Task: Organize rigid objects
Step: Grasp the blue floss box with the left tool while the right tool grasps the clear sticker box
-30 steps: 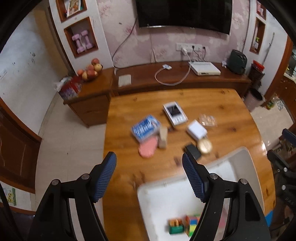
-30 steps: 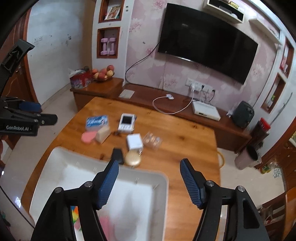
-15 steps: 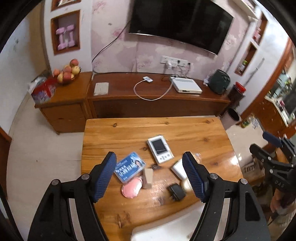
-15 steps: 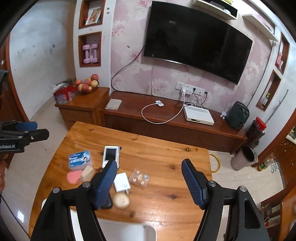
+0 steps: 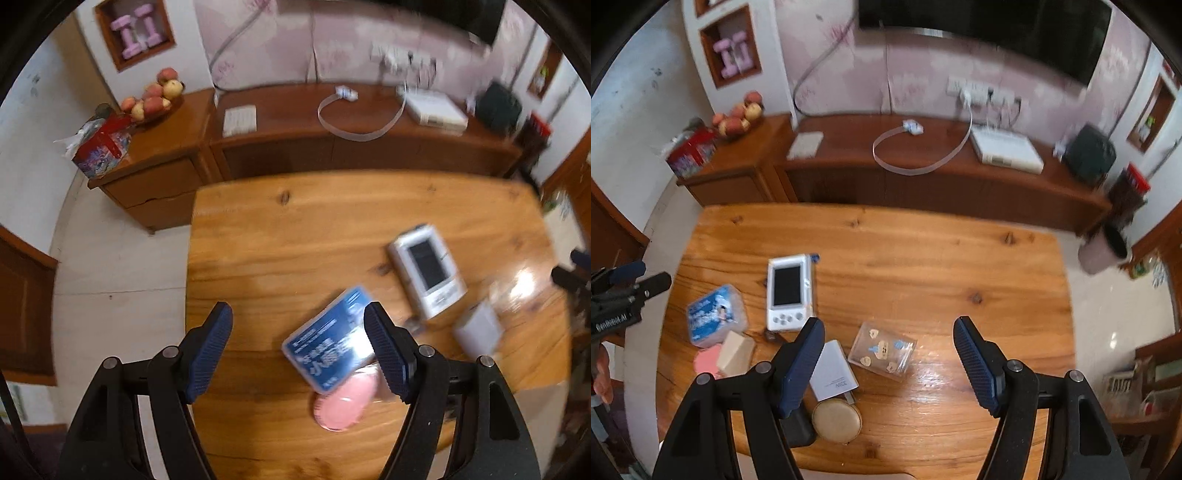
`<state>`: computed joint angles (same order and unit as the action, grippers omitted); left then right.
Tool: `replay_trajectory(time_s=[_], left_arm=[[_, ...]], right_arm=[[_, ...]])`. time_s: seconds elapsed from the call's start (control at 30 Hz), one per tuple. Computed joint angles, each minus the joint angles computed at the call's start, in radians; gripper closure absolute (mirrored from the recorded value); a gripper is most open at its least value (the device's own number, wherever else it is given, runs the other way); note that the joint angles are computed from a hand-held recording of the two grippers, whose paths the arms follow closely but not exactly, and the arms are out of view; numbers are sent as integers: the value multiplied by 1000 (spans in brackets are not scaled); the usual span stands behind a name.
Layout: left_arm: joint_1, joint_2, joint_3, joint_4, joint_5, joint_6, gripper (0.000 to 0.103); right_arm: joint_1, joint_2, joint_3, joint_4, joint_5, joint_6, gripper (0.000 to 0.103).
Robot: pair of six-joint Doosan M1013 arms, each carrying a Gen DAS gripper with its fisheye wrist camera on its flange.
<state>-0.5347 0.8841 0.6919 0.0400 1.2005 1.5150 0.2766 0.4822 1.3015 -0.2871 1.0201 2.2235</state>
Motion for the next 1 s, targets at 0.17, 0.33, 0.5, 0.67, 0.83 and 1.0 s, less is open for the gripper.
replay_trajectory(time_s=[0.17, 0.33, 0.5, 0.67, 0.83, 1.0], left_arm=[[-2, 32, -15, -31, 45, 85, 26], [-7, 47, -41, -25, 68, 144, 26], [-3, 71, -84, -61, 117, 200, 26], [-17, 64, -59, -23, 106, 283, 24], [-13, 67, -67, -53, 139, 312, 25], [-24, 85, -87, -1, 184, 326, 24]], right_arm=[[-28, 51, -10, 112, 37, -25, 30], [-41, 83, -20, 160, 60, -10, 30], [-45, 102, -34, 170, 78, 13, 30], [-51, 109, -38, 196, 86, 11, 30], [-54, 118, -45, 202, 100, 14, 30], [-57, 129, -54, 218, 114, 9, 30]])
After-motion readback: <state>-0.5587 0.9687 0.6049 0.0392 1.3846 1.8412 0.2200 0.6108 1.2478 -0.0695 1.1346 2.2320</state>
